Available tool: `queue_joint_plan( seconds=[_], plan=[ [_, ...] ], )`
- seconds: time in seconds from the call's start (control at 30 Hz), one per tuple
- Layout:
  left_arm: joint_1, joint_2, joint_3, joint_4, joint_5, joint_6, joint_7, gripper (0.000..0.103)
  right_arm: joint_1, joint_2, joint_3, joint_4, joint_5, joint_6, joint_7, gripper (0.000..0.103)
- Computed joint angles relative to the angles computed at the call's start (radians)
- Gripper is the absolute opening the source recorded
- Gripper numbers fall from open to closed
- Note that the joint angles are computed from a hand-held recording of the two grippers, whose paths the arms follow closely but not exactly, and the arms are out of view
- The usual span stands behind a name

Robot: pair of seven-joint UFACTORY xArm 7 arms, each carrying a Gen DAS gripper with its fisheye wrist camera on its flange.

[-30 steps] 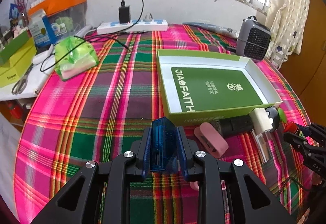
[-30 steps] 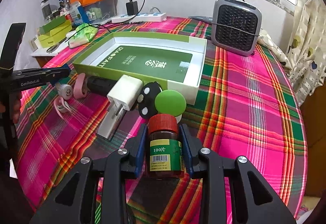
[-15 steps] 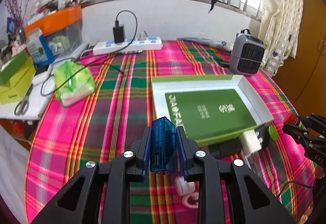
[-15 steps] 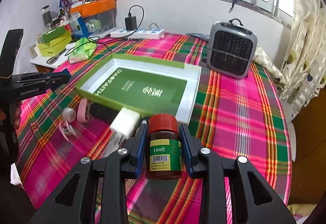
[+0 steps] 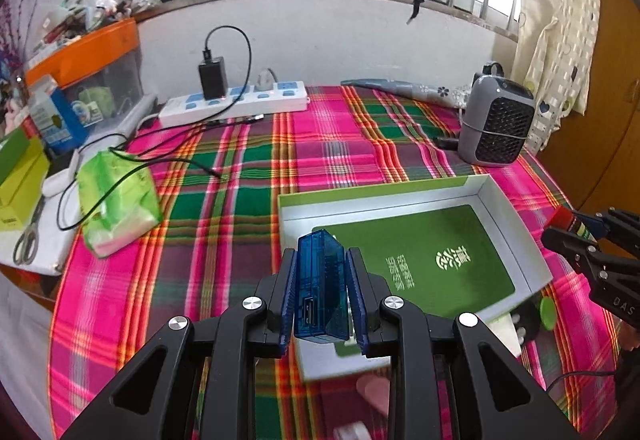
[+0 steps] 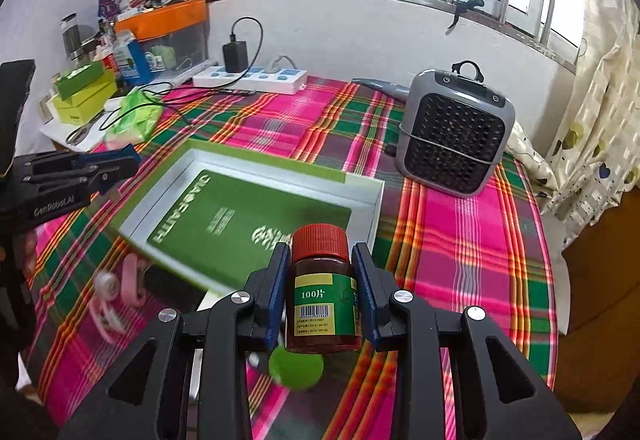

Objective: Organize rigid objects
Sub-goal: 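Carry the USB stick with the left tool while the right tool carries the bottle over the green box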

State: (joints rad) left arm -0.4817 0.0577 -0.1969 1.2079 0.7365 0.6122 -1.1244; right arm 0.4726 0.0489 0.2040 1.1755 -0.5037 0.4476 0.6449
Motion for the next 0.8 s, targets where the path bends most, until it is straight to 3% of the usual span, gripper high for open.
queue_joint_plan(
  seconds=[0.43, 0.8],
  plan=[
    [-0.030, 0.159, 0.062, 0.138, -0.075, 0.008, 0.084, 0.023, 0.034, 0.206, -0.059, 0.205, 0.069, 0.049, -0.061, 0.033],
    [-0.064, 0.234, 0.104, 0.198, -0.103, 0.024, 0.118, 0.023, 0.056, 0.270, -0.096, 0.253, 0.104, 0.056, -0.100, 0.033]
  ],
)
